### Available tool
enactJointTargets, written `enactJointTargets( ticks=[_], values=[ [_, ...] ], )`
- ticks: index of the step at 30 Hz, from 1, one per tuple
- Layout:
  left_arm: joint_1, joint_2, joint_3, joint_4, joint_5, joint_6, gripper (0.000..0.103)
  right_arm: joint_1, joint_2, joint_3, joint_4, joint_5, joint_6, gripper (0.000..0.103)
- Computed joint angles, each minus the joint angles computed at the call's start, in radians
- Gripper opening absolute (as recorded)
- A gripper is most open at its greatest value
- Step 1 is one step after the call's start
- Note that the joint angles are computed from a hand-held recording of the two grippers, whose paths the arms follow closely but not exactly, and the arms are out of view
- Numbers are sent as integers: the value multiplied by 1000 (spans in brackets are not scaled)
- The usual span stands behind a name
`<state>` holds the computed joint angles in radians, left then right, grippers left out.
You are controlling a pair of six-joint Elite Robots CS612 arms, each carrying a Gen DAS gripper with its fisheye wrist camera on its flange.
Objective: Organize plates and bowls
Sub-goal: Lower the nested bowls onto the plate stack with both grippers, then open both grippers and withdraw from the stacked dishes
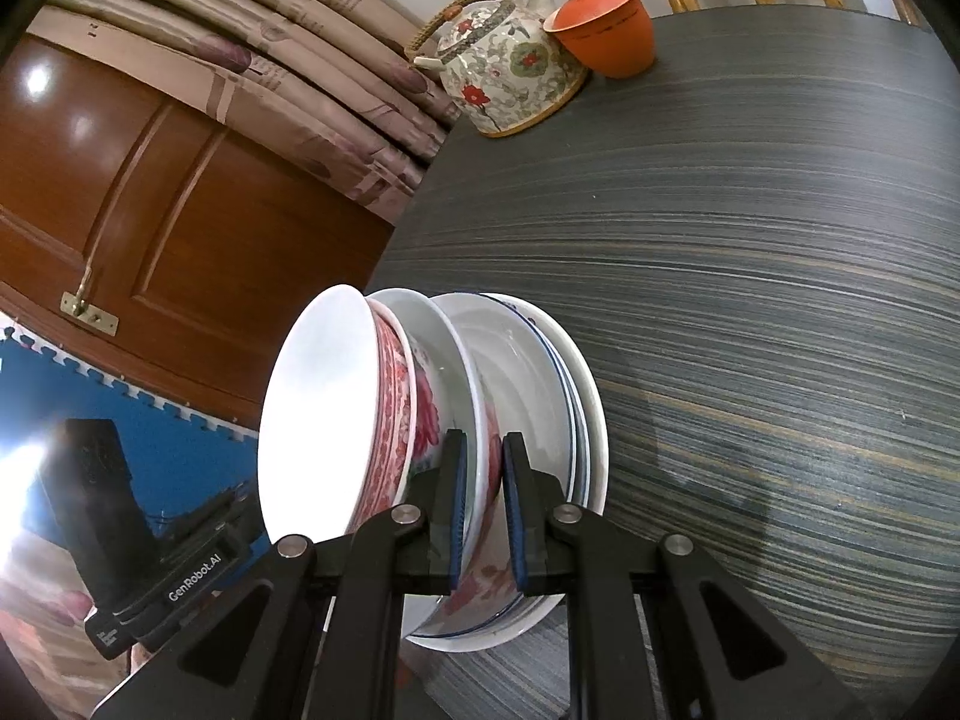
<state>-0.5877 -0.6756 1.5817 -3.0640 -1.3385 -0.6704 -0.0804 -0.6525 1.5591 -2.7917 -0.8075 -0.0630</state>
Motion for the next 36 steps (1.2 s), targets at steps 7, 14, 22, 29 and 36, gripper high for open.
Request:
enactJointTargets(
  ticks=[7, 14, 22, 29, 36],
  values=[
    [-2, -2, -2, 17, 15, -5, 13, 0, 2, 5, -21, 7, 2, 15],
    [-21, -20, 9, 46, 81, 11, 21, -3, -8, 28, -69, -13, 0, 23],
    [-37, -47, 42, 60, 111, 2, 23, -19, -31, 74, -139, -12, 27, 38],
    [-65, -78, 93, 37, 174, 3, 25, -23, -69, 140, -228, -16, 8, 49],
    [-106, -96, 138, -28, 281, 25, 40, -14, -113, 237, -433, -60, -13, 56]
  ],
)
